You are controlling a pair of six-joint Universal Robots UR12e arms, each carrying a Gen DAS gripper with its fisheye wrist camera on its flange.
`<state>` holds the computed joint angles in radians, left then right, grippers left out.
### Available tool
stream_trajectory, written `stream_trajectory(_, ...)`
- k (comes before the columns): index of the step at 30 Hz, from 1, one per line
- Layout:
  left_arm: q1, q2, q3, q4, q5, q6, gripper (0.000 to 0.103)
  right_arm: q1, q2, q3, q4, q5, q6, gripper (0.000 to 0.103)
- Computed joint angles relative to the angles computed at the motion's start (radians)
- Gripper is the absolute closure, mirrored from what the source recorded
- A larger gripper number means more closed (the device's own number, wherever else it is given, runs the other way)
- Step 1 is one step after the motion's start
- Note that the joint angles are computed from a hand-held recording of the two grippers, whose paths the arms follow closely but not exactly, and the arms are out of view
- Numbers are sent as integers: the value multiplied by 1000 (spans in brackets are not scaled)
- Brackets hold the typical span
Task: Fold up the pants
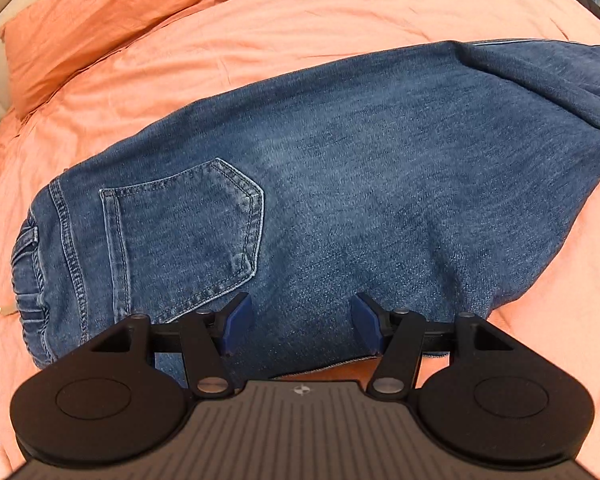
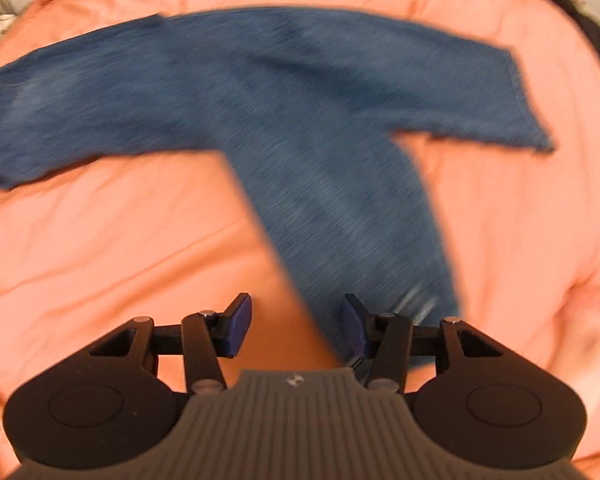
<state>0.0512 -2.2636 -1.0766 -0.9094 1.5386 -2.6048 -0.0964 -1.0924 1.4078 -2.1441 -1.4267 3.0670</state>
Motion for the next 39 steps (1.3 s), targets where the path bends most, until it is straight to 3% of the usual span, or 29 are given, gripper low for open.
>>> stream_trajectory(4, -3, 1, 0, -2, 10, -4, 34, 12, -19, 26, 0, 25, -16, 63)
stream_trajectory(8, -4, 1, -1, -2, 23, -10, 34, 4, -24, 20, -44, -21, -10, 63)
stream_trajectory(13, -5, 6, -7, -4, 31, -20, 34, -12, 17, -28, -46, -92, -7, 63)
stream_trajectory(17, -7, 6, -9, -5, 37, -23, 34, -26, 48, -50, -8, -109, -16, 52)
stream_trajectory(23, -12, -4, 5, -14, 46, -24, 34, -48, 49, -22, -11, -40, 49, 48)
stream_trajectory(24, -12, -4, 4, -12, 43, -25, 34, -49, 47, -19, -14, -39, 51, 49)
stream_trajectory(29, -11, -1, -2, -4, 34, -26, 34, -36, 29, -21, 0, -74, -13, 91)
stream_trajectory(30, -11, -1, -3, -3, 33, -25, 34, -34, 23, -23, -1, -84, -28, 95)
stream_trajectory(35, -7, -1, -5, -5, 22, -26, 34, -16, -5, -46, -43, -181, -101, 96)
stream_trajectory(39, -5, -6, 1, -16, 12, -41, 34, -8, 11, -104, -99, -294, -143, 98)
